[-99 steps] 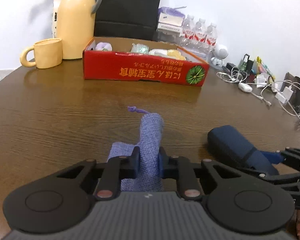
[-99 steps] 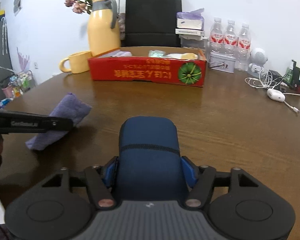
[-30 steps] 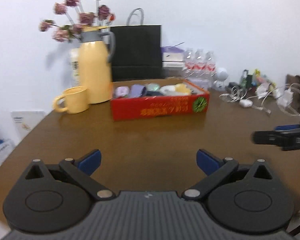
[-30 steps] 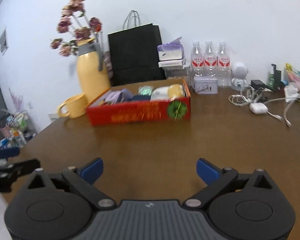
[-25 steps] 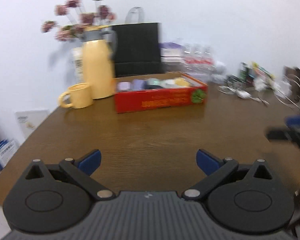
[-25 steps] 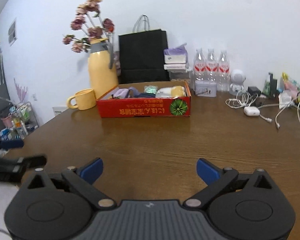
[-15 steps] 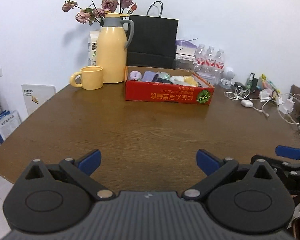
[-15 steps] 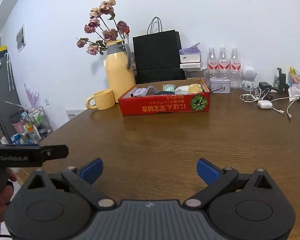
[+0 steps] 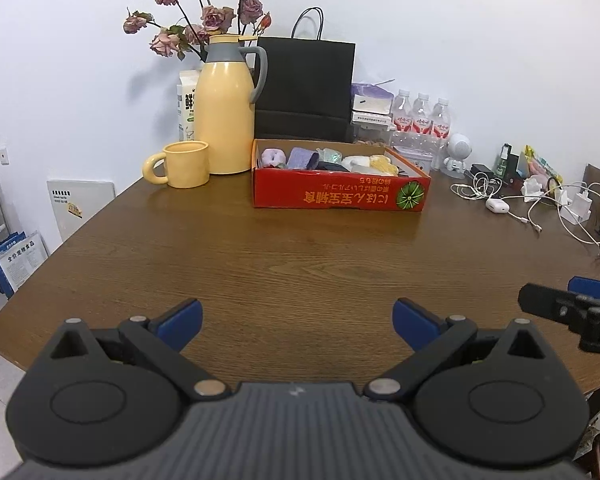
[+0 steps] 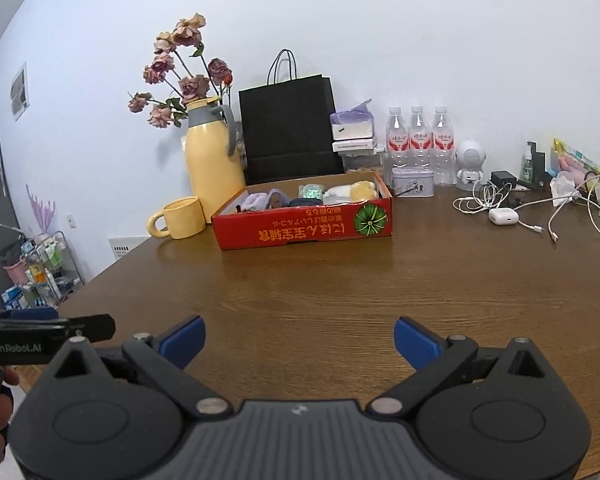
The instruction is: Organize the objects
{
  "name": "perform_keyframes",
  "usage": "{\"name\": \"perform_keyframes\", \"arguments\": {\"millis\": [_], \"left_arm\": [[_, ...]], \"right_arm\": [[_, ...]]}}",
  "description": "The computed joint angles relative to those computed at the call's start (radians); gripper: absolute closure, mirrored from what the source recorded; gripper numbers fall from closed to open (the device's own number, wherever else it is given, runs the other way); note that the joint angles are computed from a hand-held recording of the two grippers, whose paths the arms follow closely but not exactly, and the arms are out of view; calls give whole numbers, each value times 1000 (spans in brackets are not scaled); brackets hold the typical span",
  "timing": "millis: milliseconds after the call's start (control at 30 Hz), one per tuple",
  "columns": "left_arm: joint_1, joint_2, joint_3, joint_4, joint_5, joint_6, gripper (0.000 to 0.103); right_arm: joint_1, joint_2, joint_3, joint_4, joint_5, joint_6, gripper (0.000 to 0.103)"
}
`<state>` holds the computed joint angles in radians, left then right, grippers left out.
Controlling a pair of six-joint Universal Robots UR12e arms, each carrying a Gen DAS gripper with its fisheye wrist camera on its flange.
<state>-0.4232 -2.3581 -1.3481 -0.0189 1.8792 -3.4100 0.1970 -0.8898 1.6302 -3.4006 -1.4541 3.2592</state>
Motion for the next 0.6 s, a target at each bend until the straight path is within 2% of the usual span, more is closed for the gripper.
{"name": "perform_keyframes", "arguments": {"millis": [167,600], "left_arm": [[1,1,0,-5,-12,3,0],[2,1,-1,-12,-35,12,0]], "right_arm": [[4,1,-5,37,2,-35,2],[7,-1,-1,30,-2,-36,2]]}}
